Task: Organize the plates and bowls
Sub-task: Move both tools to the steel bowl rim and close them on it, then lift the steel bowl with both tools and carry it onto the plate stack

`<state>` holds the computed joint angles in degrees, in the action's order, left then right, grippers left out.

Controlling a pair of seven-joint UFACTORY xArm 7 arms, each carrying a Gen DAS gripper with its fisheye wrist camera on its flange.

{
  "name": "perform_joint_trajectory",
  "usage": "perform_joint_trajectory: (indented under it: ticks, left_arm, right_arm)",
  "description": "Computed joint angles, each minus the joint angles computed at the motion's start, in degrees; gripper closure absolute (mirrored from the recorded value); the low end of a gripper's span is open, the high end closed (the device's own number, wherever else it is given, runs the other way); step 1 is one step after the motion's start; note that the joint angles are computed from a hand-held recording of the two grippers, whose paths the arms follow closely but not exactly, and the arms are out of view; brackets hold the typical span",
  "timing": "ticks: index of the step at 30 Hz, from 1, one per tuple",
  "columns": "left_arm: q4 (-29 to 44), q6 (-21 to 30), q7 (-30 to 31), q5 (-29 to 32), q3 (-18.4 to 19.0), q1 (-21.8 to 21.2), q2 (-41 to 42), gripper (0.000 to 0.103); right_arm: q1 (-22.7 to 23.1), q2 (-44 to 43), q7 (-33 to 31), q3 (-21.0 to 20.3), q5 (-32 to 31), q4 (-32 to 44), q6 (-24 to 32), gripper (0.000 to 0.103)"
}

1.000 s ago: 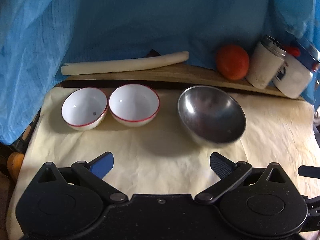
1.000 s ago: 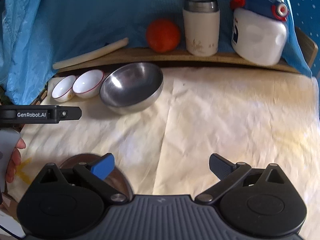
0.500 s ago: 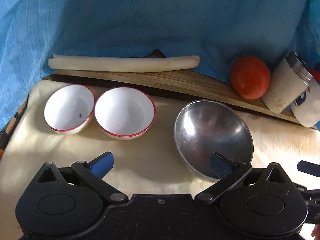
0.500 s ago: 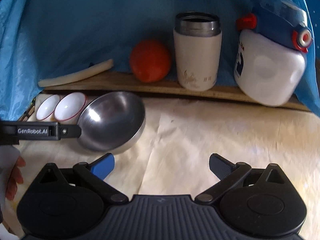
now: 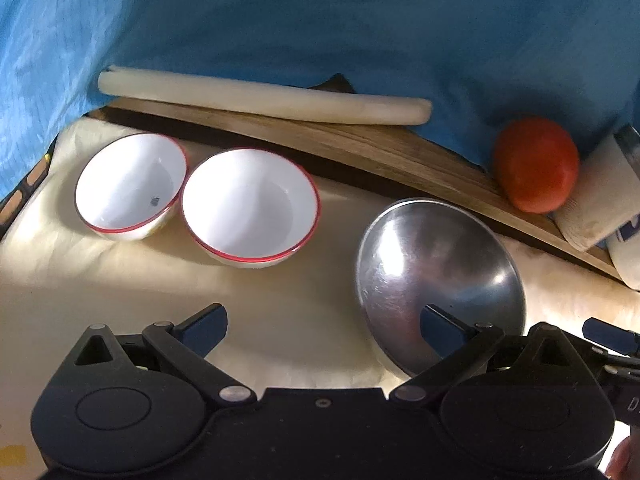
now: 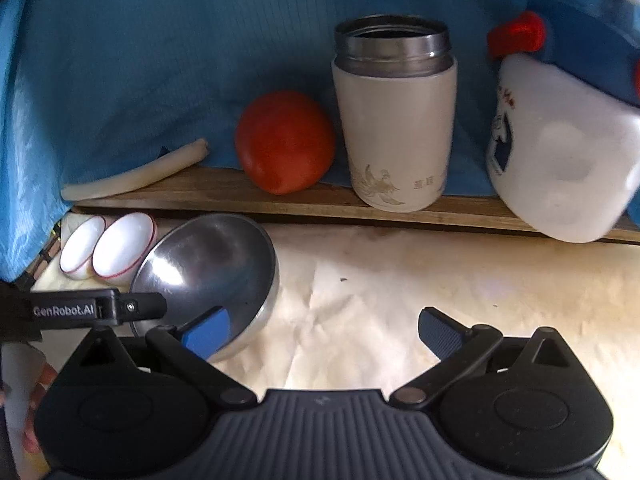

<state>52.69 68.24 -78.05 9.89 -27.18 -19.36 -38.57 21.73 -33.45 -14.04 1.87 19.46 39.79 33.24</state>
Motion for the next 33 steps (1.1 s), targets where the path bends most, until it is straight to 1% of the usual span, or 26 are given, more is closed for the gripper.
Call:
perform_joint_trajectory:
  ticks: [2, 4, 6, 8, 12, 14, 15, 16, 17, 18, 19, 20, 21, 22, 23, 24, 26, 27, 28, 29, 30, 33]
  left_arm:
    - [0.1, 0.2, -0.6, 0.1, -0.2, 0.3, 0.4, 0.001]
    - [-0.3, -0.3, -1.0, 0.0, 0.0, 0.2, 0.5, 0.002]
    - [-0.5, -0.8, -1.2, 0.2, 0.1, 0.2, 0.5, 0.005]
    - [-0.5, -1.0, -1.1, 0.4, 0.1, 0.2, 0.7, 0.008]
    - [-0.9, -2.2, -1.0, 0.5, 0.4, 0.0, 0.6, 0.014]
    - [-1.1, -2.6, -1.0, 0.5, 0.5, 0.0, 0.6, 0.019]
    - [-1.2, -2.9, -0.8, 0.5, 0.6, -0.1, 0.6, 0.02]
    - [-1.3, -3.3, -0.6, 0.5, 0.7, -0.2, 0.6, 0.024]
    - [-1.3, -3.5, -0.3, 0.5, 0.8, -0.2, 0.6, 0.028]
    - [-1.3, -3.6, 0.0, 0.5, 1.0, -0.3, 0.6, 0.03]
    - [-1.4, -3.8, 0.3, 0.5, 1.1, -0.3, 0.6, 0.035]
    - [-1.4, -4.0, 0.5, 0.4, 1.1, -0.3, 0.6, 0.043]
    - [-1.7, -4.5, 0.8, 0.3, 1.4, -0.4, 0.6, 0.047]
    - [-1.8, -4.9, 1.2, 0.0, 1.6, -0.6, 0.6, 0.054]
    - [-2.0, -5.3, 1.4, -0.3, 1.8, -0.7, 0.6, 0.059]
    - [-2.2, -5.7, 1.7, -0.6, 2.0, -0.8, 0.5, 0.061]
    - [-2.7, -6.5, 2.0, -0.9, 2.0, -0.9, 0.2, 0.072]
    - [-3.0, -7.1, 2.3, -1.0, 2.2, -1.0, 0.1, 0.075]
    - [-3.6, -8.0, 2.6, -1.2, 2.3, -1.2, -0.3, 0.081]
    - [-4.1, -9.1, 2.9, -1.4, 2.4, -1.4, -0.6, 0.087]
    - [-4.1, -9.6, 3.2, -1.4, 2.3, -1.4, -0.6, 0.087]
    - [-3.6, -9.0, 5.0, -1.3, 2.3, -1.4, -0.7, 0.087]
  right_arm:
    - [0.8, 1.3, -0.4, -0.7, 1.2, 0.7, -0.3, 0.003]
    - [1.2, 2.7, -0.6, -0.9, 2.2, 1.6, 0.0, 0.01]
    - [1.2, 3.7, -0.8, -0.9, 2.8, 2.2, 0.1, 0.017]
    - [1.3, 4.1, -1.0, -0.7, 3.4, 2.4, 0.0, 0.019]
    - [1.7, 5.1, -1.7, -0.9, 5.1, 2.9, 0.3, 0.028]
    - [1.9, 5.5, -2.0, -1.1, 6.3, 3.2, 0.7, 0.037]
    - [1.8, 5.7, -2.0, -1.1, 6.7, 3.3, 0.9, 0.045]
    - [1.9, 5.9, -2.0, -1.0, 7.1, 3.4, 1.1, 0.049]
    - [1.9, 5.9, -2.3, -1.1, 7.5, 3.4, 1.2, 0.051]
    - [2.0, 5.8, -2.5, -1.1, 8.0, 3.3, 1.3, 0.055]
    - [2.1, 5.8, -2.7, -1.1, 8.5, 3.3, 1.5, 0.059]
    - [2.2, 5.7, -2.8, -1.1, 8.9, 3.2, 1.7, 0.061]
    - [2.2, 5.6, -2.8, -1.1, 9.3, 3.1, 1.9, 0.063]
    - [2.2, 5.6, -2.7, -1.0, 9.6, 3.1, 2.1, 0.066]
    - [2.2, 5.5, -2.7, -1.0, 9.9, 3.1, 2.3, 0.067]
    - [2.1, 5.5, -2.7, -1.0, 10.1, 3.1, 2.4, 0.068]
    - [2.1, 5.4, -2.5, -0.8, 10.6, 2.9, 2.5, 0.071]
    - [2.3, 5.3, -2.7, -0.9, 11.1, 2.8, 2.4, 0.074]
    - [2.5, 5.2, -2.9, -1.0, 11.6, 2.6, 2.3, 0.078]
    - [2.6, 5.3, -3.0, -1.0, 11.9, 2.6, 2.1, 0.079]
    - [2.6, 5.2, -2.8, -0.8, 12.1, 2.4, 2.0, 0.084]
    - [2.0, 4.1, -1.5, 0.3, 10.8, 1.2, 1.0, 0.085]
